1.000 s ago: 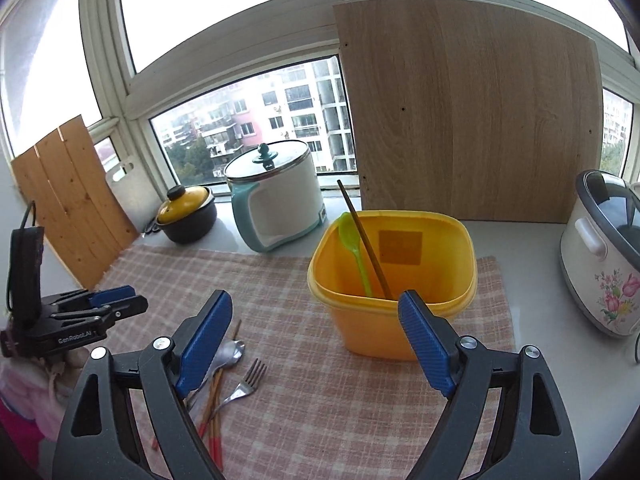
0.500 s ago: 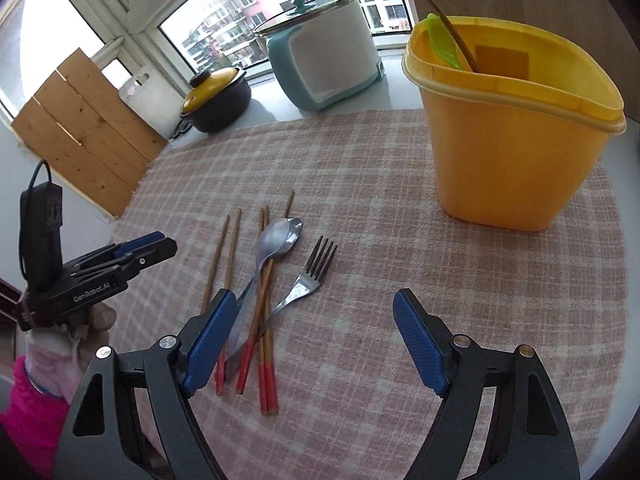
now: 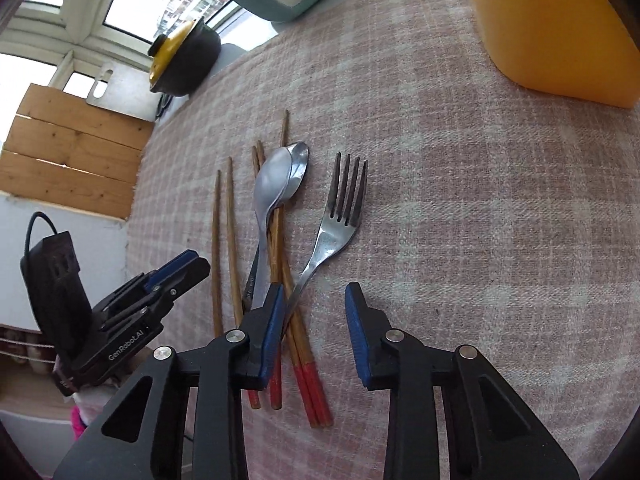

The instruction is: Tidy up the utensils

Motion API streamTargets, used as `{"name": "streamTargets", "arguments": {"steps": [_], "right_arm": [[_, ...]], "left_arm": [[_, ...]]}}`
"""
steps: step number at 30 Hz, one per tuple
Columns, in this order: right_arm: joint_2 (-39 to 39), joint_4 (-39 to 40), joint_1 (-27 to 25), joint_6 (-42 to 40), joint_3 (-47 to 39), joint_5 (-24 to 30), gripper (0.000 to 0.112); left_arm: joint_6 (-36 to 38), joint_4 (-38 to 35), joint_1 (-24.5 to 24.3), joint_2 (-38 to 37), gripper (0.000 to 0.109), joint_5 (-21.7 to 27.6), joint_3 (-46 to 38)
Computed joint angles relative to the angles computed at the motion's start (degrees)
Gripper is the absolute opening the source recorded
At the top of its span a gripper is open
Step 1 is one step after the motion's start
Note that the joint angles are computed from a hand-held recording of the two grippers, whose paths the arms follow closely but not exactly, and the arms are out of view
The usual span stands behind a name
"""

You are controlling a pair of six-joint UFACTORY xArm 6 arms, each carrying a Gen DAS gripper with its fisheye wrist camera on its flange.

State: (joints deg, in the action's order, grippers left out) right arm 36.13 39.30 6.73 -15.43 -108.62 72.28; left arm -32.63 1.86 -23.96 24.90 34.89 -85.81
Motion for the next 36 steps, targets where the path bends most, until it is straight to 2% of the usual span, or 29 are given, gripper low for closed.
{"name": "streamTargets", "arguments": {"steps": [8,11,16,22,24,26,29,36], "right_arm": [[2.45,1.31,0.56,4.38,-3.15,0.85,0.023],[2.9,-0.95,1.72,6.16,-4.06,-0.28,0.018],[3.74,-5.61,3.71,8.43,-6.19,-1.43,0.018],[3.84,-15.29,6.92,6.64,-7.64,-3.17,0.011],[4.59,-16.49,7.12,6.08,-9.03,-2.3,0.01],[4.87,-17.7,7.27,5.69,-9.73,-1.89,0.008],[4.96,-19.73,7.54,5.42,-10.32,-1.79,0.006],[5.0,-20.82,7.24,3.94,-10.47,-1.55,0.005]], "left_arm": [[1.23,-0.63,0.14,1.1,0.024,0.36,-1.28],[1.53,-0.48,0.08,1.65,0.024,0.58,-1.77],[2.01,-0.59,-0.02,2.6,0.024,0.43,-2.74],[1.68,2.11,-0.23,3.61,0.024,1.48,-4.19],[1.57,3.54,-0.39,3.89,0.024,2.03,-4.65],[0.56,5.49,-0.48,3.86,0.016,2.44,-4.61],[0.62,5.14,-0.28,3.61,0.012,1.92,-4.08],[0.69,5.84,-0.39,3.93,0.01,2.85,-4.71]]}}
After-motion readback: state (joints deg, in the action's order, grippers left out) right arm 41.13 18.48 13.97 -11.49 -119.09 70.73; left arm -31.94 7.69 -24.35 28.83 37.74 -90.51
